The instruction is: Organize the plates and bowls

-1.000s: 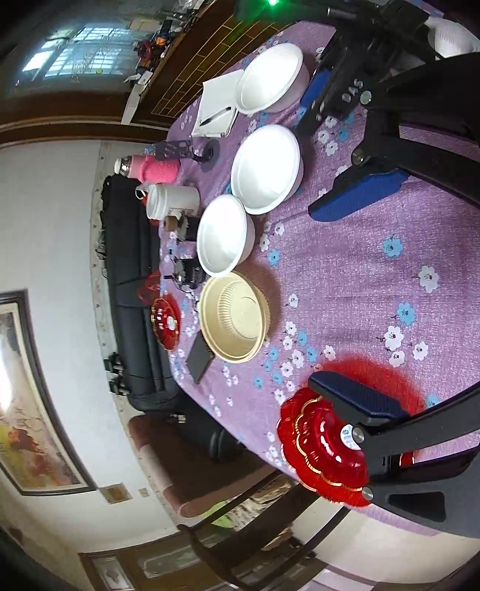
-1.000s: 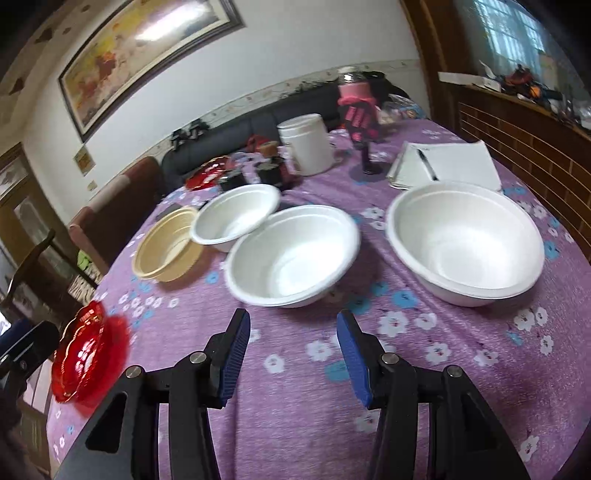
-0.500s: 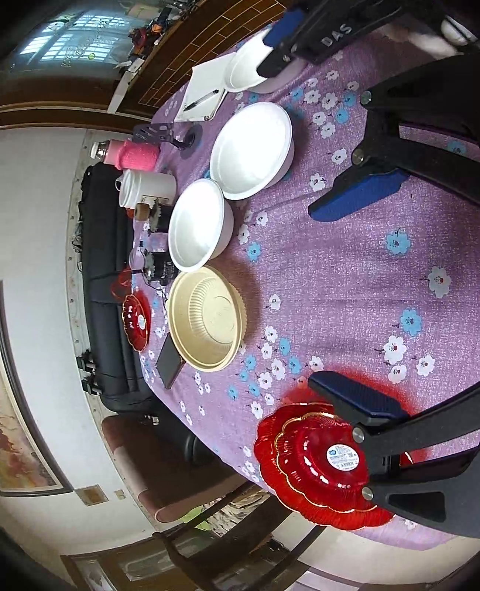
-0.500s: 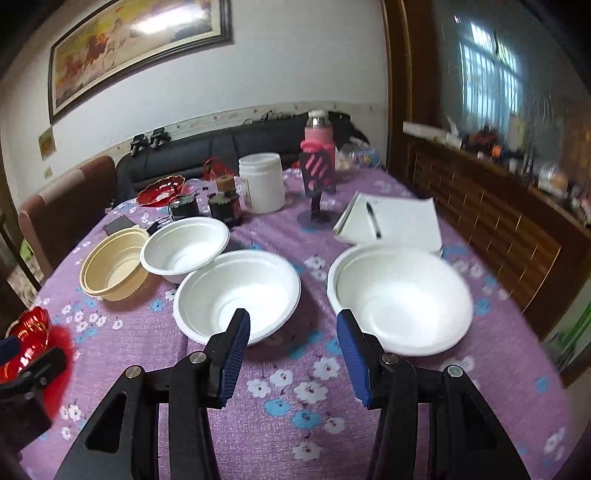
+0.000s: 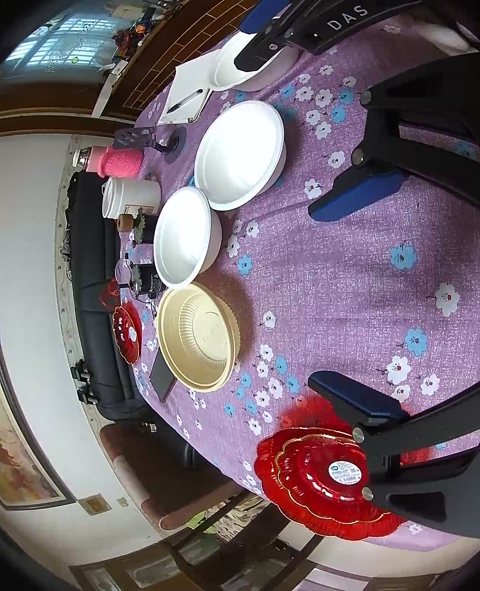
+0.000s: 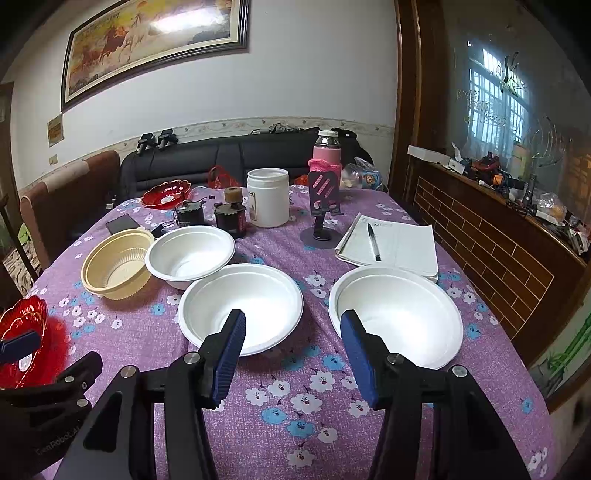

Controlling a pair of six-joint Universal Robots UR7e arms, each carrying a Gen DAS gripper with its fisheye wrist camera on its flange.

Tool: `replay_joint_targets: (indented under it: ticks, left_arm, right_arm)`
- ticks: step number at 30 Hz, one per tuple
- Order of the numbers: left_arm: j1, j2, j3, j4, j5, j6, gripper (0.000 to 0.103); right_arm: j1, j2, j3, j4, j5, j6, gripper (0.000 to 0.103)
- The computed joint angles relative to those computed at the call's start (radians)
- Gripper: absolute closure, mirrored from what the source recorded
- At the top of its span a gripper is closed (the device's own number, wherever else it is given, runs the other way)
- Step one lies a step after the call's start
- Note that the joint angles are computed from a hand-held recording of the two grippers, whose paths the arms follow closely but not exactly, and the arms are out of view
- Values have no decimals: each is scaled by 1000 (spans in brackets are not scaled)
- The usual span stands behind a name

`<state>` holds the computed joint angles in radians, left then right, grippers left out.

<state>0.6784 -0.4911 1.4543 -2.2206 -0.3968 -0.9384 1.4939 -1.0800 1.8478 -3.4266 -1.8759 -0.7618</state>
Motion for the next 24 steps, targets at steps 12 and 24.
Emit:
replay_joint_targets:
  ticks: [12, 24]
  left_arm:
    - [1, 4, -7, 7, 0, -2, 21]
    - [13, -5, -3, -24, -25, 15, 21]
  right_arm:
    - [-4, 2, -4, 16, 4, 7, 46]
    - [-17, -7, -28, 117, 15, 58, 46]
